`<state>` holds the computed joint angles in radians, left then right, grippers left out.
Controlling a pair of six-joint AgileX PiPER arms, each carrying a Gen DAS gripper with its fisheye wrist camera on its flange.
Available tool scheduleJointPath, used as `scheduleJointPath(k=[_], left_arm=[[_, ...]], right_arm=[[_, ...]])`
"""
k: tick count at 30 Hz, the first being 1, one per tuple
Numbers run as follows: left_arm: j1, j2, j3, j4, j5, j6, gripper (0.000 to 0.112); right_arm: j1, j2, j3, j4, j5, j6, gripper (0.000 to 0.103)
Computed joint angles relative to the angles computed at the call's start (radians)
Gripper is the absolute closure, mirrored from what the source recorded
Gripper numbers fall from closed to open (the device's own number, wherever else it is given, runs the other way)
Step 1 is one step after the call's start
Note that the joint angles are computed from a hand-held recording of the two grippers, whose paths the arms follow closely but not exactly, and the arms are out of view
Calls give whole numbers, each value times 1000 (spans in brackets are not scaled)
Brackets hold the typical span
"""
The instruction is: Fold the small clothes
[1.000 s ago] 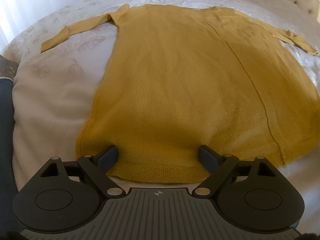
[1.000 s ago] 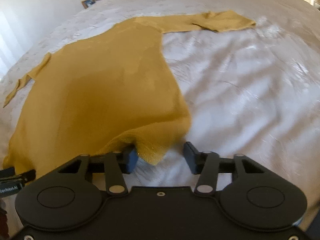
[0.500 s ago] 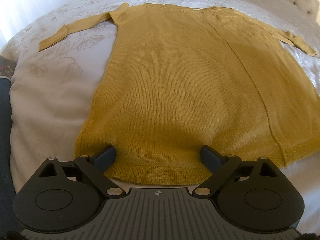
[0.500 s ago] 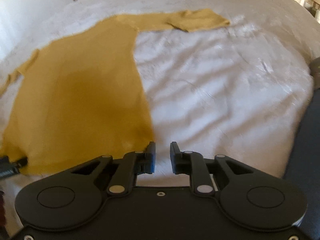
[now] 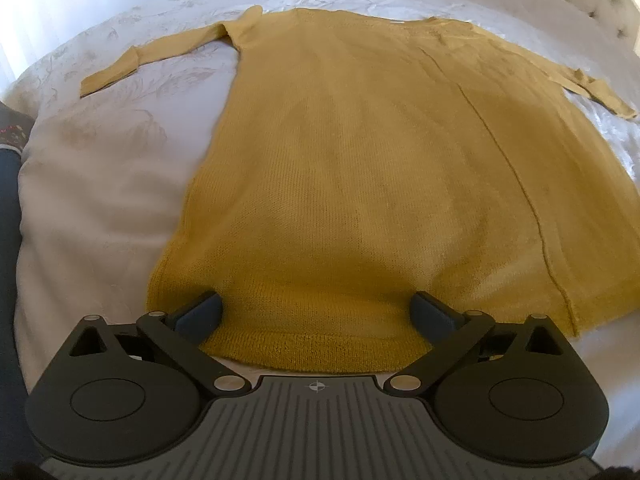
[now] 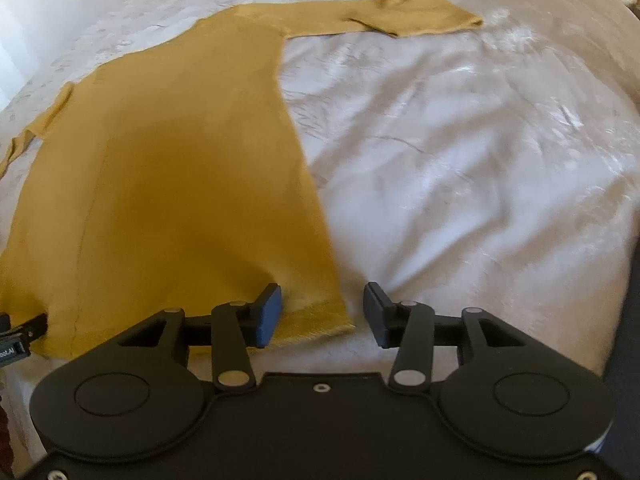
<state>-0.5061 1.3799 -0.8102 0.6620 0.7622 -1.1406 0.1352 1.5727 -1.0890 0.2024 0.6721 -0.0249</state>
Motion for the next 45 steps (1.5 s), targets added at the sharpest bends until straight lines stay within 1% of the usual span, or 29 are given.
scheduleJointPath(k=[4,5,7,9,11,12,13,14,16,17,18,19,20,21,22,24,27,29,31,33,36,39,40,43,45], left_arm=[[28,-27,-11,-53,0,71,14],[33,-37,-13,-56,0,74,21],[52,-57,-23,-52,-5,83,22],[85,-61,-48,-47,-18,107,22],[118,-48,-81,-18,-35,116,22],[131,-35,-101,7,-42,109,22],[147,-18,-124,31,-52,105,22],[162,0,-148,49,-63,105,22],[199,43,-203,71,-91,118,22],[198,61,-222,94,-95,101,22],[211,89,-254,103,-103,107,22],[217,111,-281,110,-108,112,22],[225,139,-310,123,-116,114,22],[226,168,-336,143,-119,104,22],[231,200,-369,159,-122,101,22],[244,265,-439,183,-130,101,22],[259,359,-541,193,-136,110,22],[269,431,-627,184,-130,125,22],[278,490,-700,164,-124,144,22],[284,544,-767,160,-120,147,22],[286,609,-848,160,-106,150,22],[297,659,-910,101,-94,199,22],[300,676,-927,74,-88,221,22],[311,707,-950,-1,-79,284,22],[314,729,-972,-42,-60,320,22]], right_arm=[[-8,-18,-16,-14,8,-6,48],[-5,-31,-16,-13,1,-13,48],[-2,-48,-29,-3,-29,-48,46],[8,-55,-44,0,-79,-64,39],[21,-61,-47,3,-170,-74,28],[28,-59,-48,-5,-220,-68,25],[34,-51,-55,-17,-268,-59,18],[41,-40,-60,-42,-316,-37,6],[63,-1,-87,-194,-404,95,2],[69,28,-108,-287,-437,166,2],[74,53,-131,-351,-446,205,2],[73,88,-170,-378,-441,210,2],[69,116,-206,-366,-434,180,3],[59,162,-259,-314,-421,113,4],[50,191,-294,-284,-413,71,6],[39,275,-390,-279,-395,29,11],[28,389,-521,-275,-360,-21,17],[17,452,-598,-240,-331,-72,22],[5,511,-677,-216,-299,-114,24],[4,577,-759,-247,-269,-102,25],[-1,672,-887,-260,-210,-109,29],[-3,761,-1011,-296,-139,-72,31],[-4,785,-1045,-305,-116,-57,34],[-16,827,-1100,-302,-80,-40,37],[-28,829,-1095,-286,-81,-35,45]])
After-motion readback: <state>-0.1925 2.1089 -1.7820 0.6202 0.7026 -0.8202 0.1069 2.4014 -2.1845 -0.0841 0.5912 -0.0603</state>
